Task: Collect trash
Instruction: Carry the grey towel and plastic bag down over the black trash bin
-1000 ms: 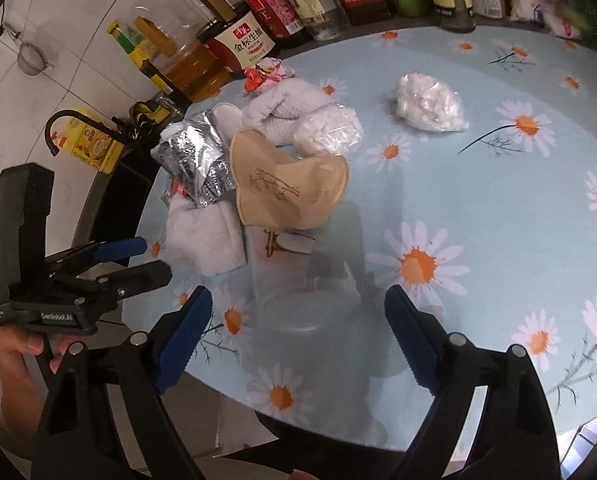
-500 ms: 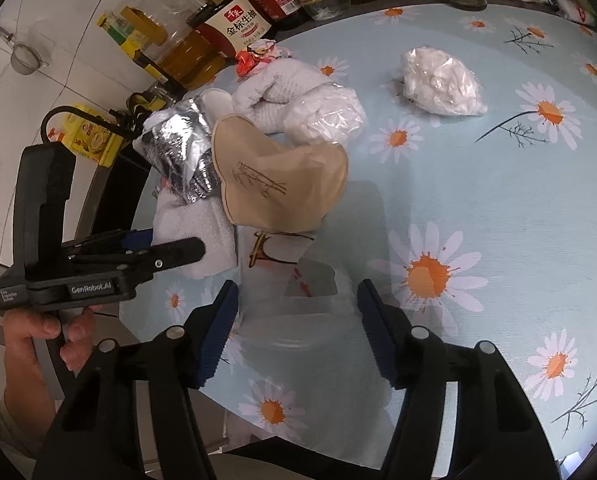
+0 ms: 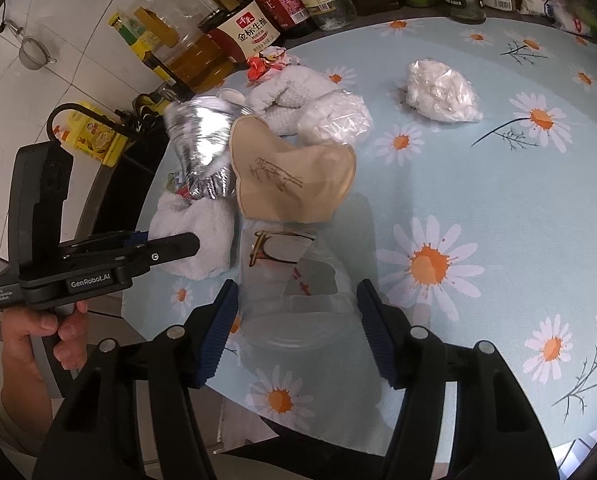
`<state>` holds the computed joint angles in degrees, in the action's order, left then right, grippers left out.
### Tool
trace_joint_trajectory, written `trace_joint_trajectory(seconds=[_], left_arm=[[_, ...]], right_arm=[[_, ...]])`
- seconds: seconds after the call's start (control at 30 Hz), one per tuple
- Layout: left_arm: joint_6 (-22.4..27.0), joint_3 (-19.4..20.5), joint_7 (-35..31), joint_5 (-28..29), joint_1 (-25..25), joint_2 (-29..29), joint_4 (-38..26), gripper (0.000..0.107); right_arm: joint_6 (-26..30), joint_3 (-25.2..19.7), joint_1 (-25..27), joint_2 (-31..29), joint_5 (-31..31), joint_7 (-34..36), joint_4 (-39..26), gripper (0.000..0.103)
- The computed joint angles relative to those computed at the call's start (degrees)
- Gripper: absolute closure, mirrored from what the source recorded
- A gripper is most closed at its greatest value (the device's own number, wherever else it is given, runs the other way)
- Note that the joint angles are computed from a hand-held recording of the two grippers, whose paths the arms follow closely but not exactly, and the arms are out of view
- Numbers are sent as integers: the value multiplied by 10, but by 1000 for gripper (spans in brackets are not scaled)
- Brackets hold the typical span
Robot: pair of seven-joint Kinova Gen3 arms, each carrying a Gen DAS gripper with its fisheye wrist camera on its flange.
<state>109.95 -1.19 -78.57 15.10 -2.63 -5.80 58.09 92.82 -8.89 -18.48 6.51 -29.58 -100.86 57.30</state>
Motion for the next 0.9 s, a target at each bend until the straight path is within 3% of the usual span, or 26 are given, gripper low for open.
trace_joint_trajectory(seconds=[0.9], left_arm=[[36, -17, 39, 15, 19, -95, 7, 76]], right_arm=[[2, -8, -33, -92, 29, -39, 16, 42]])
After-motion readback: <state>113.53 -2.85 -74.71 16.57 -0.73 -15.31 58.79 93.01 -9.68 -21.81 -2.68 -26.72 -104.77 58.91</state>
